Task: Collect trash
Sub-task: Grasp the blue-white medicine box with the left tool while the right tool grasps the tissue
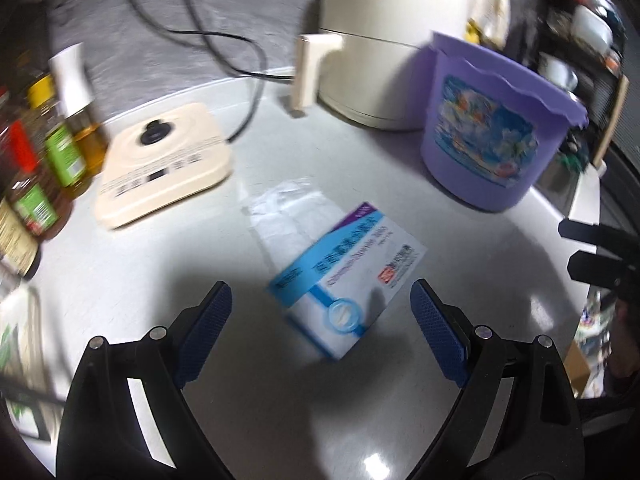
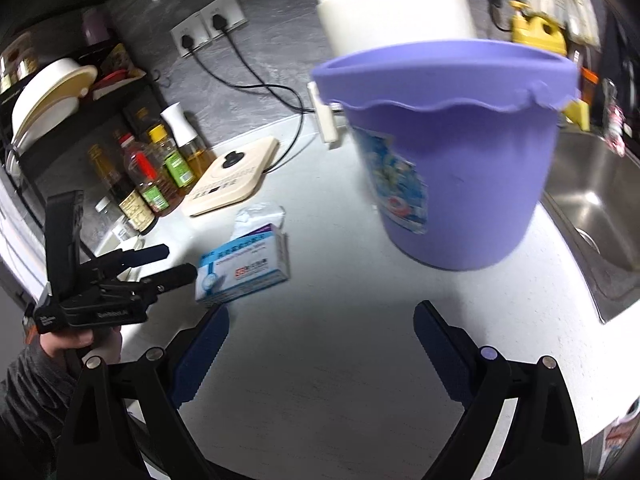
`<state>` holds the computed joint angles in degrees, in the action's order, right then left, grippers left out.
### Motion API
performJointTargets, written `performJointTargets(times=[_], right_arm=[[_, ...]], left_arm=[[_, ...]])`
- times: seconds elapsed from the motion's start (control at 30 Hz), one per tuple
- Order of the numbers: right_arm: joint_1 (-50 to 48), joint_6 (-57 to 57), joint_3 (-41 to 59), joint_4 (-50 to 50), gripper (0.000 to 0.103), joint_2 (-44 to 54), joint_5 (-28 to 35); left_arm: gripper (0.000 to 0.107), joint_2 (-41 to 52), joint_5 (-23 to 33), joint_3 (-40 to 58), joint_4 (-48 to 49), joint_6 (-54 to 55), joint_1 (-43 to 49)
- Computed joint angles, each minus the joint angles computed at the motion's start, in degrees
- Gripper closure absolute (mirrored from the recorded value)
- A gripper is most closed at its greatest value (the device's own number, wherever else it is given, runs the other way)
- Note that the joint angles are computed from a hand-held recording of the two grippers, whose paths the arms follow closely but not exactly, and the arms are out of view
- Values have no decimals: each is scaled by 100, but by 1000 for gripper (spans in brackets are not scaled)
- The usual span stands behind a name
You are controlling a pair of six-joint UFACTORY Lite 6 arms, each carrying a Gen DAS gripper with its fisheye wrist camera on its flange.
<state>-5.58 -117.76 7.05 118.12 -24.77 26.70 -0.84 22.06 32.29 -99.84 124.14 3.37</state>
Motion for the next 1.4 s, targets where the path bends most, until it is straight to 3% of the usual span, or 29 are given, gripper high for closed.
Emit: performJointTargets(times=[0.17,0.43,0.53,0.6,0.67,0.9,1.03,1.23,1.4], right_arm=[[-766,134,-127,-420,12,-29,234],[-1489,91,-153,-686,12,206,489],[-1560,111,-144,-800,12,271,527],[-1525,218,-121,-910,12,254,504],[-1467,393,-59,-1080,12,235,466],[-550,1364,487,-1678,12,239,67],[281,1343,917,-1428,12,631,-205],[1183,726,1735,-687,26,1802,-319],[1737,295,2593,-178,30,2778,-413]], left_arm=[[17,682,-526,425,-975,1018,-768],[17,1484,-881,970,-2479,2594,-1272],[26,1552,-958,953,-2834,2881,-1322],[34,1476,-957,913,-2591,2573,-1285],[37,1322,-856,886,-1712,1583,-1147],[38,163,-620,430,-524,-221,-684],[38,-207,-625,292,-12,-1035,-226],[38,-626,-643,-43,231,-1651,412],[38,-772,-783,-259,-63,-1732,789]])
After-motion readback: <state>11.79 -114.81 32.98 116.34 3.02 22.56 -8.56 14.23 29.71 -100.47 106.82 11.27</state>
